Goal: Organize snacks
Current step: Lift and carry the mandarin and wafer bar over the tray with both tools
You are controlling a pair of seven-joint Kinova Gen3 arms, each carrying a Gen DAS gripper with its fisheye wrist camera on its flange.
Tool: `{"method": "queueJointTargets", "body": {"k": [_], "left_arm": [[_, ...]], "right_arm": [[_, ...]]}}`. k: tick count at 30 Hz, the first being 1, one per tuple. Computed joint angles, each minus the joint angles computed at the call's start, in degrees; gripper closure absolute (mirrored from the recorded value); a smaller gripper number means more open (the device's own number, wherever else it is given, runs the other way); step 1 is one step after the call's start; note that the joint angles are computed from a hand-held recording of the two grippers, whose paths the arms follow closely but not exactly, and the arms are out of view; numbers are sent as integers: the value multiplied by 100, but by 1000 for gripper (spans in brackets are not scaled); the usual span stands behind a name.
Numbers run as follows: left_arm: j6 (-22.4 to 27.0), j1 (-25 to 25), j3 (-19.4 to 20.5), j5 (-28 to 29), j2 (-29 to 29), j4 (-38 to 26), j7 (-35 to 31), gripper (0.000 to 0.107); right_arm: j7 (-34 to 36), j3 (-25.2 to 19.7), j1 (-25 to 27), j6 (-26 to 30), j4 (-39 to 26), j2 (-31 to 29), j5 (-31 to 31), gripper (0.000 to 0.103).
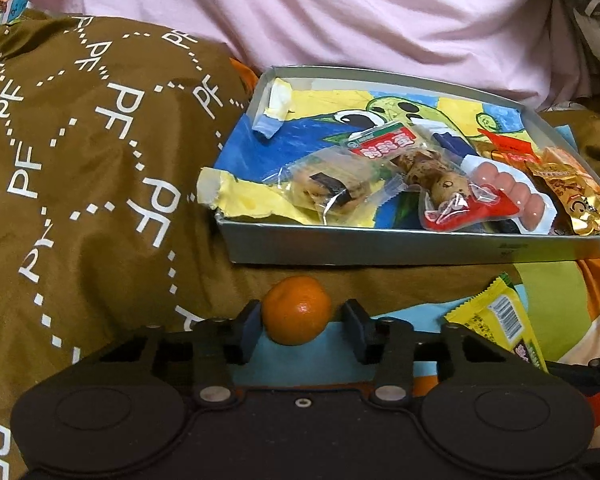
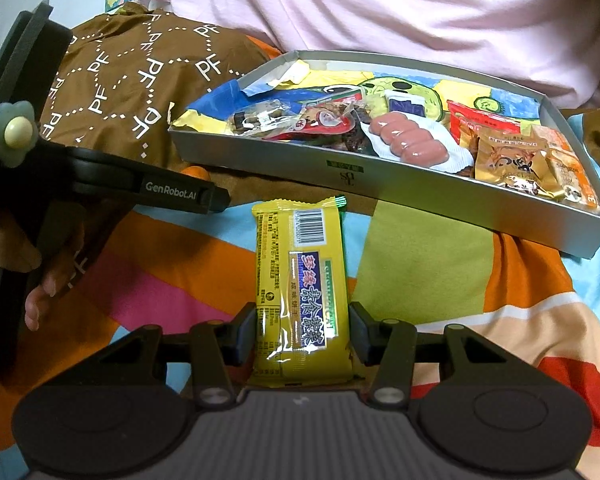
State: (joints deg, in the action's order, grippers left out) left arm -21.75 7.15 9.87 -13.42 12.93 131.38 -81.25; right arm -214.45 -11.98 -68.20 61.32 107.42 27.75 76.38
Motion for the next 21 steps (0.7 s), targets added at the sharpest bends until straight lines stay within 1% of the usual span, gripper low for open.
{"method": "queueJointTargets", "body": {"k": [2, 5, 10, 16, 21], "left_arm": [[-66, 39, -27, 7, 10, 28, -29, 69], [0, 7, 23, -13, -24, 23, 22, 69], [-45, -131, 128, -282, -136, 164, 294, 69], [35, -107, 142, -478, -377, 326, 566, 70], [244, -65, 163, -680, -583, 384, 869, 70]], "right_arm": [[-11, 3, -4, 8, 0, 5, 8, 50], [-16, 13, -22, 51, -16, 42, 31, 50], [24, 24, -62, 137, -45, 107, 55, 50], [708, 77, -249, 528, -342, 335, -88, 50], [1261, 179, -475, 959, -580, 533, -207, 51]]}}
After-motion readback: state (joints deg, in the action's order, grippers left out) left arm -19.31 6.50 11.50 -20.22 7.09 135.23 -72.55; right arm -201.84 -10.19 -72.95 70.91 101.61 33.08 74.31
